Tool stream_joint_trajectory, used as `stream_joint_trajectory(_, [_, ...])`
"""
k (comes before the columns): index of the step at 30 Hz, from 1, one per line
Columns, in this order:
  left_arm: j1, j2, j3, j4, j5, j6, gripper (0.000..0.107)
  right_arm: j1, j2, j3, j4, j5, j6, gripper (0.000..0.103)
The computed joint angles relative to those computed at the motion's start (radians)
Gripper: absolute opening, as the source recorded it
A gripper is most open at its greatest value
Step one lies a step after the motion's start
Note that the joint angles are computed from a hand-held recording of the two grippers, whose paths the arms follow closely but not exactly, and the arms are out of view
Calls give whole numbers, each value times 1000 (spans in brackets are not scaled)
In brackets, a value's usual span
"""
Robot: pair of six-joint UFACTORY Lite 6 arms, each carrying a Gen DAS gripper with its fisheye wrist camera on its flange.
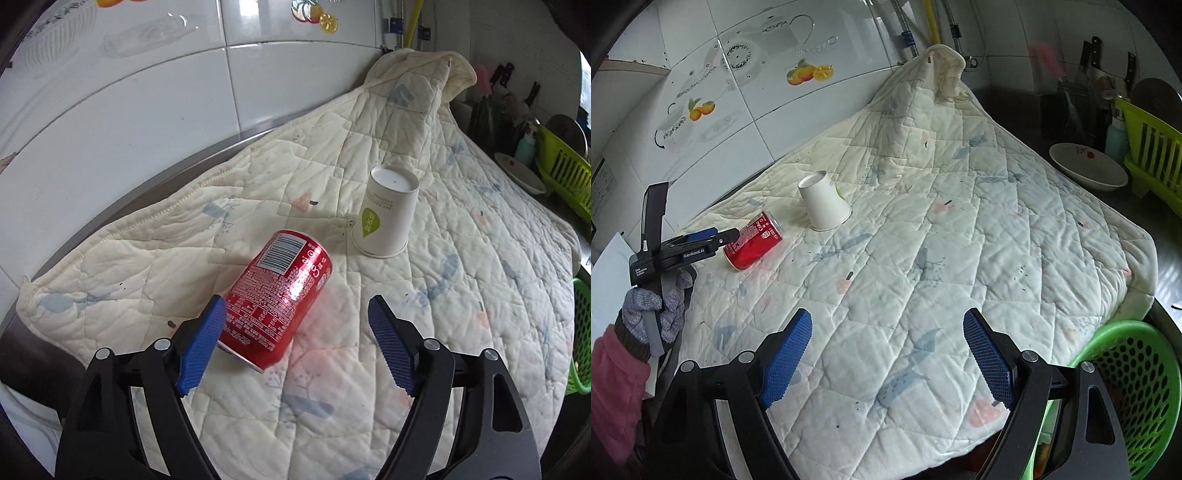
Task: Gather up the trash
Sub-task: 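Move both tools back over the paper cup and Coke can, then grasp the red Coke can with the left tool while the right tool grasps the white paper cup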
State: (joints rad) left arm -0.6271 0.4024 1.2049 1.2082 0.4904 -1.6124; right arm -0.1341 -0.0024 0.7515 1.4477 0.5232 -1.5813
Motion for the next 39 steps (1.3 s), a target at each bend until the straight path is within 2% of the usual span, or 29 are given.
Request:
stream_joint_trajectory(4, [58, 56, 29, -23, -34, 83, 81, 83, 75, 82, -3, -48, 32, 81])
stream_joint_trajectory(11, [146, 122, 69, -93, -165, 233, 84, 213, 212, 246, -59, -122, 118, 81])
stream_joint_trajectory(19, [184, 194, 123, -126, -223, 306, 85, 324, 419, 510, -258, -154, 325, 83])
stream_joint_trajectory(23, [194, 206, 128, -76, -240, 259, 83, 364, 496, 616, -327, -156, 387, 83])
stream_joint_trajectory(26, [204, 205, 124, -53, -255, 235, 75, 390, 553, 692, -377, -154, 435, 83])
stream_joint_trajectory(28, [202, 199, 116, -2, -257, 182, 73, 405, 594, 742, -412, -153, 468, 83])
stream_joint_trajectory(34, [182, 173, 76, 129, -219, 2, 70, 433, 725, 913, -530, -143, 592, 83])
stream_joint_trajectory(39, [164, 142, 41, 135, -169, -52, 69, 460, 892, 1165, -712, -105, 786, 84])
